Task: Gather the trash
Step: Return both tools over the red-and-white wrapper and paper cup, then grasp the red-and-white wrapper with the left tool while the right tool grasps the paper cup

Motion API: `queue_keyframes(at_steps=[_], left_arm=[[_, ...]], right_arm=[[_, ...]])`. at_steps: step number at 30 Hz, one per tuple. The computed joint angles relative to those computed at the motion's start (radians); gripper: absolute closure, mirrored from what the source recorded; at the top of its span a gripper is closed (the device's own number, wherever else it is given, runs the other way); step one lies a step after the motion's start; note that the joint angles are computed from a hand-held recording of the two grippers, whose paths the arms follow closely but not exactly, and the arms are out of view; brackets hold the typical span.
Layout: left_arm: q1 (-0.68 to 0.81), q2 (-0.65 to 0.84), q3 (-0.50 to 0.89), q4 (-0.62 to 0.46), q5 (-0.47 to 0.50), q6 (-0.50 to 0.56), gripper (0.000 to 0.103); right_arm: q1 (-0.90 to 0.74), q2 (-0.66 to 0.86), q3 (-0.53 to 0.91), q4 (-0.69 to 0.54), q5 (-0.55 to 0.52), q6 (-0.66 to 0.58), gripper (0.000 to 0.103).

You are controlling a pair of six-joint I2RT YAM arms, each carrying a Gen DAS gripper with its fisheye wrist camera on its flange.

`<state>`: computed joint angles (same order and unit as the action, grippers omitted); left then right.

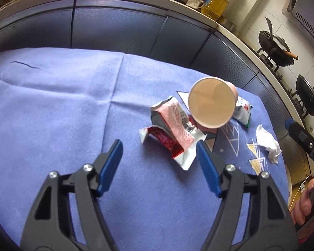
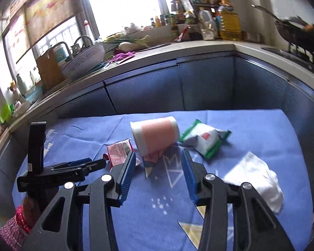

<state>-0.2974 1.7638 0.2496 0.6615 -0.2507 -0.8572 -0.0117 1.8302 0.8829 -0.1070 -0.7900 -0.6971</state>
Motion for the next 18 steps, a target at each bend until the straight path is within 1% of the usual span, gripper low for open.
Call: queue_keyframes(at_steps=[3,5,6,9,10,11,12,13,14,15,16,18], left_arm=[[0.003,0.037,0.032,0.012,0.004,0.007,0.034],[-0.004,0.059,0.058,-0.001,-0.007,0.008,0.034],[-0.009,0.071,0.074,-0.015,-0.016,0.008,0.034],[-0.019,0.110,0.101,-0.022,-0.028,0.004,0.034],[-0.023,0.123,0.107,-0.015,-0.033,0.001,0.040],[-0.025,0.137,0.117,-0.019,-0.031,0.001,0.066],[-0.018,0.151,0.125,-0.021,-0.005,0.003,0.079],[-0.011,0.163,0.123,-0.005,0.025,-0.003,0.089],[-0.018,0.162,0.110,0.017,0.018,-0.015,0.091],[-0.034,0.149,0.097,0.023,-0.005,-0.026,0.092],[-0.054,0.131,0.083,0.025,-0.025,-0.036,0.094],[-0.099,0.080,0.055,0.013,-0.049,-0.064,0.097]], right_arm=[[0.141,0.004,-0.021,0.142,0.113,0.047,0.057],[0.227,0.030,-0.026,0.239,0.235,0.049,0.057],[0.259,0.055,-0.010,0.252,0.286,0.041,0.057],[0.302,0.130,0.042,0.250,0.376,0.018,0.057],[0.302,0.148,0.051,0.251,0.390,0.008,0.058],[0.287,0.162,0.062,0.237,0.374,0.008,0.063],[0.265,0.168,0.067,0.228,0.347,0.014,0.082],[0.239,0.157,0.051,0.236,0.321,0.019,0.087],[0.210,0.141,0.029,0.240,0.290,0.013,0.091],[0.178,0.122,0.009,0.240,0.257,0.005,0.097],[0.140,0.104,-0.006,0.233,0.219,-0.002,0.100],[0.058,0.067,-0.018,0.175,0.128,-0.018,0.100]])
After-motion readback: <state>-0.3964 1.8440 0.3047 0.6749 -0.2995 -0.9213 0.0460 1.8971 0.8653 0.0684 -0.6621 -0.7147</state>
